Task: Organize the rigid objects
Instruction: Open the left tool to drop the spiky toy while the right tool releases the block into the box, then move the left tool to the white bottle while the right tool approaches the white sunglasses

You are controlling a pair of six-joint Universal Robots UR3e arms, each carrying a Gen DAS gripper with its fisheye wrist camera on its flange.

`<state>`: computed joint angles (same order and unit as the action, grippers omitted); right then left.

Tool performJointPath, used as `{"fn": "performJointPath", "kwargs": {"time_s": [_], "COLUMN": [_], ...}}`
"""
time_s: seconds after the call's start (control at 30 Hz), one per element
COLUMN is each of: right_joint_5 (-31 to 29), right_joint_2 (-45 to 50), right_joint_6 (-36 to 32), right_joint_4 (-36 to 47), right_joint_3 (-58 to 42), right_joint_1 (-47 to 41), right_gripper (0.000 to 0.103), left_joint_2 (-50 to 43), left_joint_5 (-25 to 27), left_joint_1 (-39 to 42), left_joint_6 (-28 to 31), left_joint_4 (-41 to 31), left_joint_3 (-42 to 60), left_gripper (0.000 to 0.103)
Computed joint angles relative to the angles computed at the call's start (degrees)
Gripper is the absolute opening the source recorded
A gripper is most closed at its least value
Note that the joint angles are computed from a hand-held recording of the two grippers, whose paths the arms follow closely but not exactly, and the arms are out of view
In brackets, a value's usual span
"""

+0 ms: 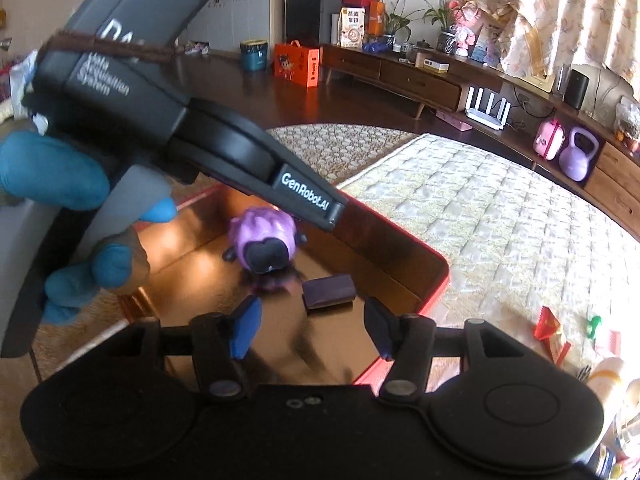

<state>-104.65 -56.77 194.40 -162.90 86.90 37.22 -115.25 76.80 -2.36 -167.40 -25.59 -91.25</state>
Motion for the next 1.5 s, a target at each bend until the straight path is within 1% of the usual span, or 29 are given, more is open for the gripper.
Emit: {"fn": "performJointPath", "kwargs": {"time_s": [0.1, 0.17, 0.37, 0.73, 0.83, 1.0, 1.03, 1.07, 1.1, 1.2, 1.3, 1.4, 1.47, 1.5], "right_joint_5": [-0.45, -1.36, -2.91, -6.88, -8.74, -12.10, -13.22, -14.12, -15.12, -16.33, -16.47, -17.87, -20.42, -20.51], "right_joint_2": [-2.95, -4.89, -11.22, -24.81, -28.29, -33.94, -34.76, -35.66, -35.88, -39.35, -41.99, -43.82, -44.00, -44.75], "right_joint_6": [1.11, 2.59, 4.15, 9.64, 11.43, 14.27, 15.00, 15.56, 16.18, 17.86, 19.07, 19.23, 20.05, 20.22], "right_joint_4": [-2.06, -3.44, -3.74, -6.86, -6.80, -7.00, -7.20, -7.37, -7.84, -8.40, -10.84, -12.93, -15.56, -16.39], "right_joint_3": [3.73, 6.29, 11.46, 26.25, 29.96, 36.10, 37.24, 38.26, 38.88, 42.65, 46.27, 49.44, 51.61, 52.83], "right_joint_1": [0.35, 1.51, 2.04, 4.08, 5.12, 6.37, 6.81, 7.06, 7.57, 7.50, 7.08, 7.44, 8.40, 8.18], "right_gripper": [0.062, 0.063, 0.066, 0.087, 0.092, 0.100, 0.102, 0.103, 0.103, 0.103, 0.103, 0.103, 0.103, 0.103], "left_joint_2": [2.64, 4.60, 10.56, 22.26, 24.81, 27.62, 28.00, 28.32, 28.65, 28.82, 28.49, 27.67, 26.73, 26.14], "left_joint_5": [-0.42, -0.85, -2.60, -6.05, -6.20, -5.52, -5.63, -5.96, -5.96, -5.80, -5.37, -4.41, -3.53, -2.86], "left_joint_1": [0.12, 0.18, 0.34, -0.84, -2.31, -5.80, -6.44, -6.80, -7.34, -9.10, -11.18, -13.34, -14.62, -15.52], "left_joint_6": [0.48, 0.76, 1.37, 1.47, 1.01, 0.24, -0.23, -0.47, -0.88, -1.59, -2.70, -3.65, -4.04, -4.58], "left_joint_4": [0.61, 1.25, 2.02, 3.68, 4.29, 5.87, 5.84, 6.00, 6.53, 7.28, 7.82, 9.00, 9.73, 9.79], "left_joint_3": [-2.53, -4.47, -10.02, -20.64, -23.19, -26.30, -26.55, -26.97, -27.57, -28.21, -28.16, -28.05, -27.62, -27.14], "left_gripper": [0.062, 0.067, 0.067, 0.068, 0.074, 0.075, 0.078, 0.083, 0.083, 0.083, 0.083, 0.083, 0.083, 0.083]}}
